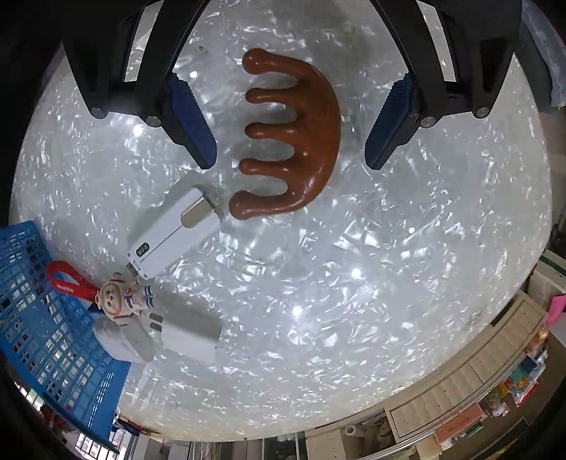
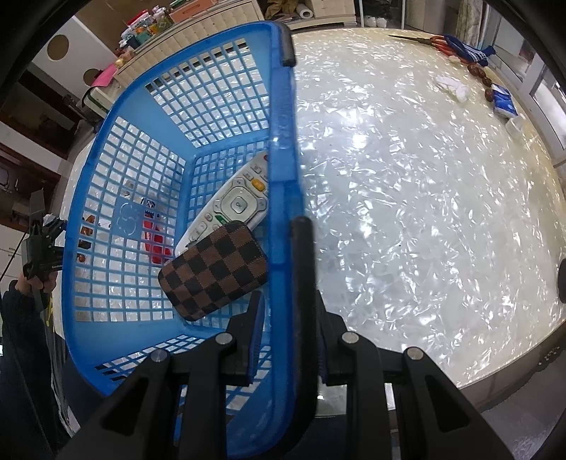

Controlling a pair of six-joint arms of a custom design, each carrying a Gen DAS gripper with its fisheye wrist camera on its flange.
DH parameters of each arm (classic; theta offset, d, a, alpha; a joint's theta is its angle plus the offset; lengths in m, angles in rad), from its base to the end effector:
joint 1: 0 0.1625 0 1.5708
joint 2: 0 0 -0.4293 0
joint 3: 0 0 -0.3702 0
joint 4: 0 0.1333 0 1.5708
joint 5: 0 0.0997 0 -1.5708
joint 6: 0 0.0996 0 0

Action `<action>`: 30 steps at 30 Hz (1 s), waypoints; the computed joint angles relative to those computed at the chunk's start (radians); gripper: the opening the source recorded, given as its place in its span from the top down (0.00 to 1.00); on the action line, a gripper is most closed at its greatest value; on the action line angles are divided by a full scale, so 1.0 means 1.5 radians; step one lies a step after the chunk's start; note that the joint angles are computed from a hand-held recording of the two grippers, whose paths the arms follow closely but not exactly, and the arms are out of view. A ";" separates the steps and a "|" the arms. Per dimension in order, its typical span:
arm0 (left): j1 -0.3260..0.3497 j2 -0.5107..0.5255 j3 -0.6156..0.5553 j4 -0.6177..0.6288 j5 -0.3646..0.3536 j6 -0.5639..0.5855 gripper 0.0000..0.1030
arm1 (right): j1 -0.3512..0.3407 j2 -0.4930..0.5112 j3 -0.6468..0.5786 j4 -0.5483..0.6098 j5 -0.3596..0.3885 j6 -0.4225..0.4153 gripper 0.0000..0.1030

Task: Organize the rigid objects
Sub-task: 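Grasp the brown wooden massager with the left gripper and lift it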

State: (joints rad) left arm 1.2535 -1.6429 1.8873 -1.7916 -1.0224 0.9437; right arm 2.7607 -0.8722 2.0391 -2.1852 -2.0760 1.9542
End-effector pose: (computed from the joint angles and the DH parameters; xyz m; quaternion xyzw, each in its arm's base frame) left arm 0.0431 -0.4625 0.4138 0.5701 0.7756 0.0942 0.2541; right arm 0.4593 -0.0923 0.0243 -0.2841 -0.8898 0.2408 0.2638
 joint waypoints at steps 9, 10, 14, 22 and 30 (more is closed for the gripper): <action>0.011 0.004 -0.011 0.020 -0.038 0.008 0.24 | 0.008 -0.005 0.004 0.006 0.003 0.019 0.76; 0.011 0.001 -0.011 0.022 -0.043 0.012 0.29 | 0.008 -0.005 0.004 0.005 0.003 0.020 0.76; 0.006 -0.003 -0.011 0.027 -0.041 -0.004 0.42 | 0.008 -0.002 0.002 -0.001 0.003 0.015 0.76; -0.002 -0.045 0.024 -0.004 -0.012 -0.057 0.43 | 0.009 0.005 -0.007 -0.002 -0.005 0.008 0.76; -0.020 -0.069 -0.026 0.064 -0.043 -0.133 0.43 | 0.010 0.006 -0.023 0.028 -0.010 0.001 0.76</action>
State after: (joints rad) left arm 1.2240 -1.7471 1.8485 -1.6950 -1.0865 0.7441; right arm 2.7750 -0.8638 2.0041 -2.1437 -2.0909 1.9564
